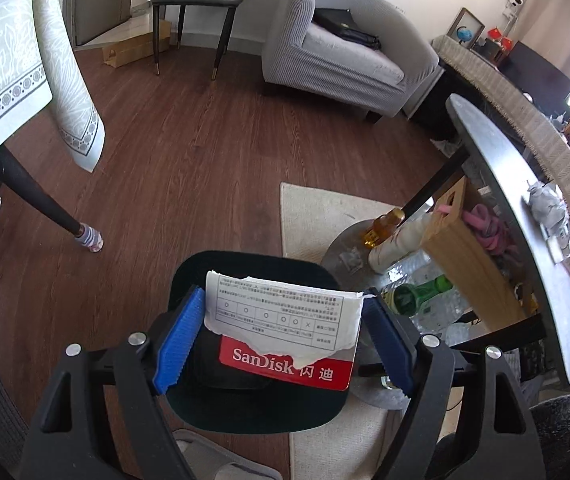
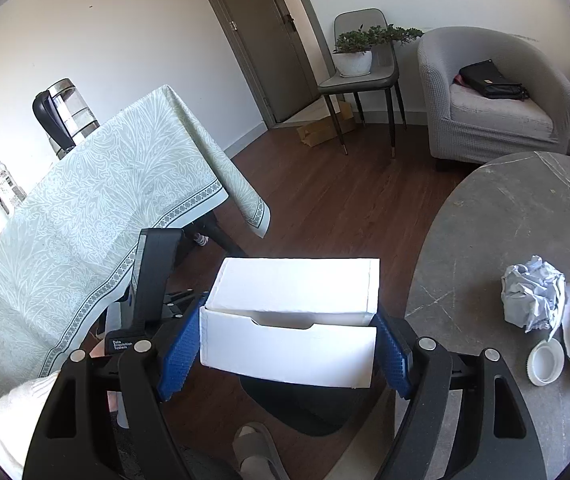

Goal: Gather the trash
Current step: 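Carry both boxes to the bin while the left tool releases the SanDisk box inside, then lower the white box into the bin and open the right tool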

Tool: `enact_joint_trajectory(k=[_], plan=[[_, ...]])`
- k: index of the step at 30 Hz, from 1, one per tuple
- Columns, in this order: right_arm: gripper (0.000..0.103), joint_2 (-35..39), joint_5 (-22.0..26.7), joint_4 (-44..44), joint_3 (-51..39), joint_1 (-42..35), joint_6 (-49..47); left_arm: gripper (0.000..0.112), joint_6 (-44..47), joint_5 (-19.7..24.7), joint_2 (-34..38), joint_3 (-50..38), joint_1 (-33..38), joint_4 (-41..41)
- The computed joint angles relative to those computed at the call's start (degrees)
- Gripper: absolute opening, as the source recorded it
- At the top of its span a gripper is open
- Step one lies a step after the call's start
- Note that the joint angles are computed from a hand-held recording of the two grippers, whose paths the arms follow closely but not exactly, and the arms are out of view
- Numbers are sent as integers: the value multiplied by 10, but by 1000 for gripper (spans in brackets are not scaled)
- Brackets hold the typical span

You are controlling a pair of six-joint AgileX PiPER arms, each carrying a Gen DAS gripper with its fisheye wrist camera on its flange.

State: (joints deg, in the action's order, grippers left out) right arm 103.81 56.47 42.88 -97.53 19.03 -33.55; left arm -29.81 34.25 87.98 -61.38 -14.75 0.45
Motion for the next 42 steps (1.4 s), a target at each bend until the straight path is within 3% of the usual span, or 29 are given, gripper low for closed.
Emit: enact_joint_trajectory(k=[9,14,18,29,39,42], plan=[[78,44,-24,-38,-24,46,54,88,26,3,20,33,25,-51],[78,72,-40,-62,-42,71,81,90,49,-3,-26,67,57,-78],[78,88,-48,-75,-49,86,93,90,25,-6,-80,94,74,-47],[78,158,-51,-145,-75,145,139,68,-42,22,-193,107,85,52],[80,233,-35,-240,-91,182,197,54,-91,40,-224,73,65,98],[87,243,-40,-275,-85,190,215,53,-99,44,-229,61,54,107]])
